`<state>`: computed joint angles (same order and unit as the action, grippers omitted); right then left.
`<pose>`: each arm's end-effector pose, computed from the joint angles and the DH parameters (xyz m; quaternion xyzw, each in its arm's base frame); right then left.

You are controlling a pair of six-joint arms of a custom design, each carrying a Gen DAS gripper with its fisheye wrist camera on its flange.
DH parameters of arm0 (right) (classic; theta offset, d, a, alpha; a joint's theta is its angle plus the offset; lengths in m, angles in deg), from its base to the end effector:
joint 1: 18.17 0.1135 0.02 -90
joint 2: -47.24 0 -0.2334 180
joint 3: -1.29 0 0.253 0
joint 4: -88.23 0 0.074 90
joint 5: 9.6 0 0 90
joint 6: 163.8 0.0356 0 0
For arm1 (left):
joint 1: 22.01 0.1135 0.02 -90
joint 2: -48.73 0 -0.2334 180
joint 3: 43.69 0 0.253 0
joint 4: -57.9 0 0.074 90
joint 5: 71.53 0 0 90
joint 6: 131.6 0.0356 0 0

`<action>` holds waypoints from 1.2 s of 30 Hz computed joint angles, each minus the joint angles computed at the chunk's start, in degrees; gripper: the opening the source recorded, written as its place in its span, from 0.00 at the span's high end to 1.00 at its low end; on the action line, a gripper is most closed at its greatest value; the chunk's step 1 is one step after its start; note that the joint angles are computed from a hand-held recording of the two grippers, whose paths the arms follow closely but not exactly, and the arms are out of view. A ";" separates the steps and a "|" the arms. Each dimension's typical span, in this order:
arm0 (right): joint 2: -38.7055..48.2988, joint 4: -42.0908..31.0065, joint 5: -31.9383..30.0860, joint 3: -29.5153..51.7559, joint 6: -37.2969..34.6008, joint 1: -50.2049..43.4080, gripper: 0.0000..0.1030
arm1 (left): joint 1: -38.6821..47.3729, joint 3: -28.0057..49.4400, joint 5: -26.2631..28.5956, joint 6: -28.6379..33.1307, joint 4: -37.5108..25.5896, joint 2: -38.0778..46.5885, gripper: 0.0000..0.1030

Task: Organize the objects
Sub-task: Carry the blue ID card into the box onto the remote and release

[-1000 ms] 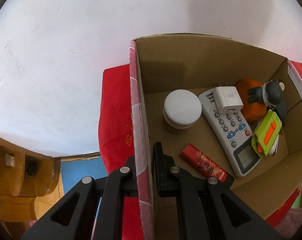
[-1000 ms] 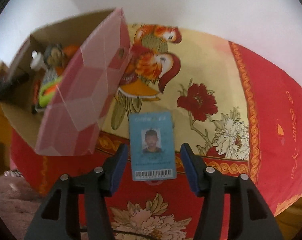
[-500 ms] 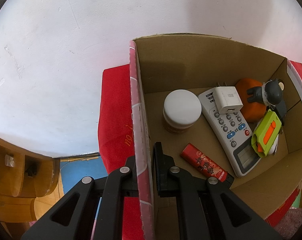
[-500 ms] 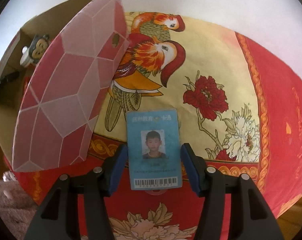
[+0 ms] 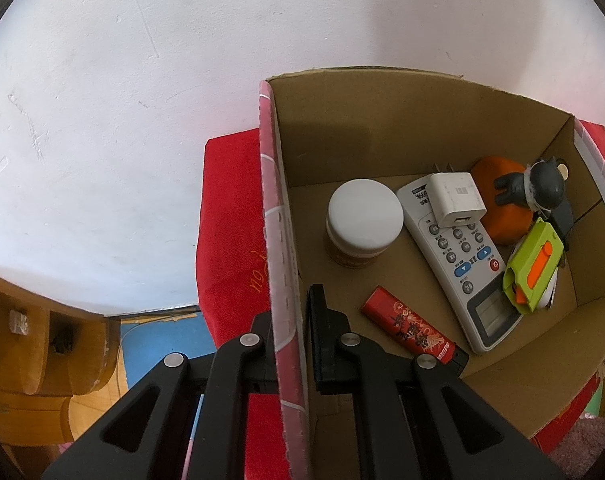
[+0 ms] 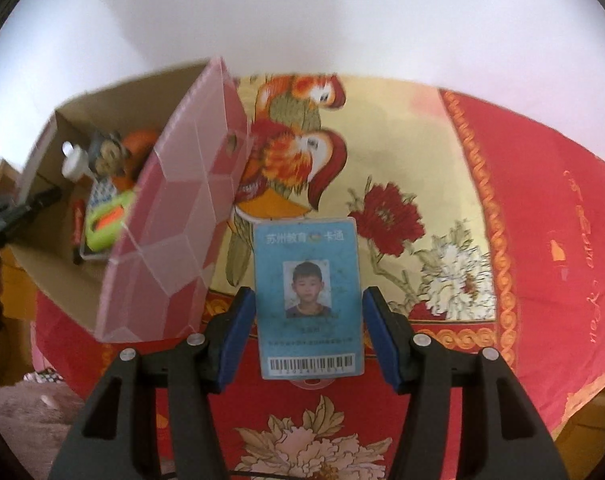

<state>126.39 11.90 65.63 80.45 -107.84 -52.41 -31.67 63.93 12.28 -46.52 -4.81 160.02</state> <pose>0.2157 -0.1358 0.2374 -0.0136 0.9847 0.0393 0.1694 0.3960 -0.0635 0.2145 0.0294 0.9770 0.0265 0.2094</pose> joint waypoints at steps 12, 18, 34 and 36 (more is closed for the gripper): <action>-2.83 -7.37 -5.51 13.20 4.98 16.26 0.46 | 0.20 -1.29 0.40 -0.17 0.82 -0.71 0.91; -2.25 -4.28 -5.30 10.74 10.39 27.64 0.46 | 1.14 -0.93 1.00 0.27 -0.16 -1.46 0.91; 10.22 4.76 0.96 7.84 20.65 40.98 0.46 | 0.76 -0.47 1.31 -1.52 -2.04 -3.22 0.91; 11.31 5.22 1.83 7.83 21.33 41.40 0.46 | 0.82 -0.76 1.39 -1.45 -2.16 -3.66 0.91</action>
